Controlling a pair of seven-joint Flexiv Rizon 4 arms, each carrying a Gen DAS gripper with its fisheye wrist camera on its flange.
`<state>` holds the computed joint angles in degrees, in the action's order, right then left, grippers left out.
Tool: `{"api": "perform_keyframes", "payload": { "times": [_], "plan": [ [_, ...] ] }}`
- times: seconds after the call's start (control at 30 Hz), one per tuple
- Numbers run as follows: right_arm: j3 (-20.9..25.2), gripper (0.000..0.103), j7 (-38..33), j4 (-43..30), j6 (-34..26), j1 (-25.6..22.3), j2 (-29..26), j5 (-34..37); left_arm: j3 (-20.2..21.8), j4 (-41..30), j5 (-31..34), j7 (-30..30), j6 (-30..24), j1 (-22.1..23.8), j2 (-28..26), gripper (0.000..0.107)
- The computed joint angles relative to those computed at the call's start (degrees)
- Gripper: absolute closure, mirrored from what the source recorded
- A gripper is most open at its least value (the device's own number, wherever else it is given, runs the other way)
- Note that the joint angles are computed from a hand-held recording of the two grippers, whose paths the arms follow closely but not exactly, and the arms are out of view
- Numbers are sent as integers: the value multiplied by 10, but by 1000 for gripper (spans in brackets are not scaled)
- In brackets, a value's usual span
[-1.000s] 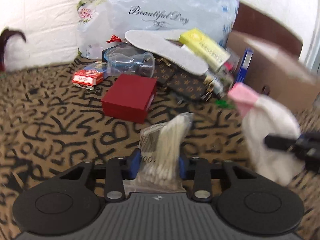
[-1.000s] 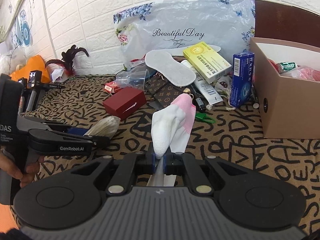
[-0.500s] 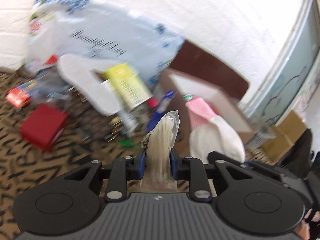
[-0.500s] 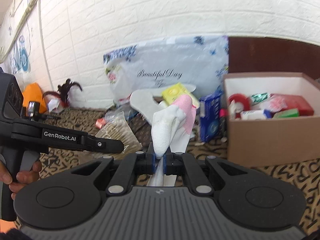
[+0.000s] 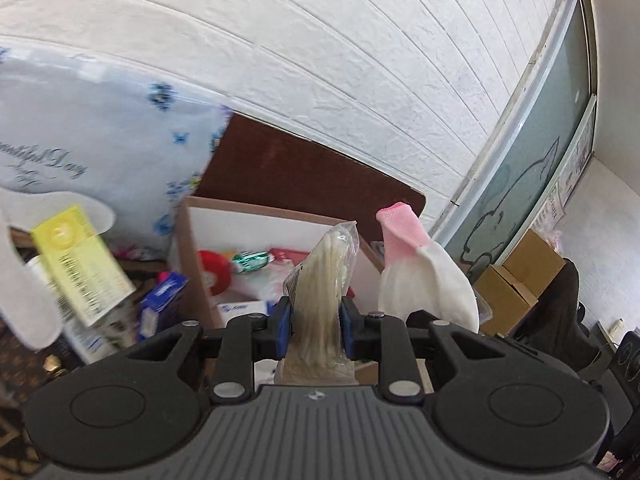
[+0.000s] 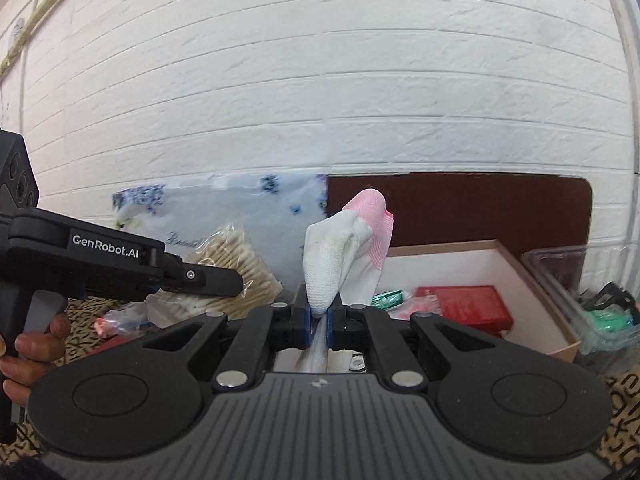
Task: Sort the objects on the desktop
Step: 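Lift and carry the glove and cotton-swab bag toward the brown cardboard box, then lower the swab bag into the box and open the left tool while the right tool releases the glove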
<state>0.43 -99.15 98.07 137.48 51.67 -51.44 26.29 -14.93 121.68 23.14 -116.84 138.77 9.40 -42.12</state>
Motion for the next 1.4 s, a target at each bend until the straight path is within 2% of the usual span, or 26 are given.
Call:
{"api": "perform_keyframes", "payload": {
  "times": [0.1, 0.23, 0.33, 0.43, 0.53, 0.7, 0.77, 0.8, 0.83, 0.87, 0.9, 0.93, 1.0, 1.03, 1.07, 1.13, 1.27, 1.4],
  "plan": [
    [-19, 98, -4, -18, -25, -17, -2, 2, -29, -61, 0, -8, -47, 0, -23, 81],
    [-55, 98, -11, -57, -71, -31, -18, 2, -49, -140, -24, 9, -108, -18, -57, 81],
    [-84, 98, -12, -91, -110, -40, -39, -2, -80, -196, -26, 24, -151, -14, -91, 81],
    [-89, 98, 11, -119, -141, -65, -61, -37, -92, -244, -44, 52, -181, -26, -124, 81],
    [-111, 98, 34, -144, -178, -71, -81, -58, -109, -283, -64, 81, -218, -30, -152, 81],
    [-152, 98, 76, -184, -247, -71, -111, -93, -108, -327, -111, 131, -252, -51, -181, 81],
    [-143, 96, 95, -196, -293, -86, -112, -123, -118, -336, -122, 150, -269, -48, -189, 80],
    [-135, 95, 104, -202, -317, -96, -112, -140, -118, -332, -129, 157, -270, -48, -188, 72],
    [-139, 94, 114, -205, -336, -96, -113, -149, -121, -328, -132, 165, -268, -46, -187, 50],
    [-158, 92, 126, -204, -348, -85, -116, -151, -117, -324, -138, 172, -264, -47, -184, 43],
    [-175, 91, 136, -199, -348, -75, -119, -153, -104, -318, -148, 176, -251, -56, -178, 26],
    [-177, 89, 139, -193, -337, -74, -120, -160, -90, -312, -156, 179, -236, -66, -174, 21],
    [-167, 60, 146, -181, -323, -81, -117, -177, -74, -306, -167, 182, -220, -76, -168, 20],
    [-172, 26, 155, -175, -320, -77, -115, -179, -72, -302, -174, 180, -222, -77, -163, 17],
    [-188, 5, 167, -169, -311, -65, -118, -173, -71, -297, -181, 176, -224, -77, -159, 16],
    [-216, 5, 180, -154, -271, -44, -127, -166, -66, -284, -198, 167, -228, -80, -148, 15],
    [-250, 5, 187, -133, -253, -16, -126, -159, -42, -264, -217, 164, -225, -96, -131, 12],
    [-249, 5, 189, -115, -243, -9, -114, -151, -21, -243, -224, 167, -210, -109, -118, 11]
  ]
}}
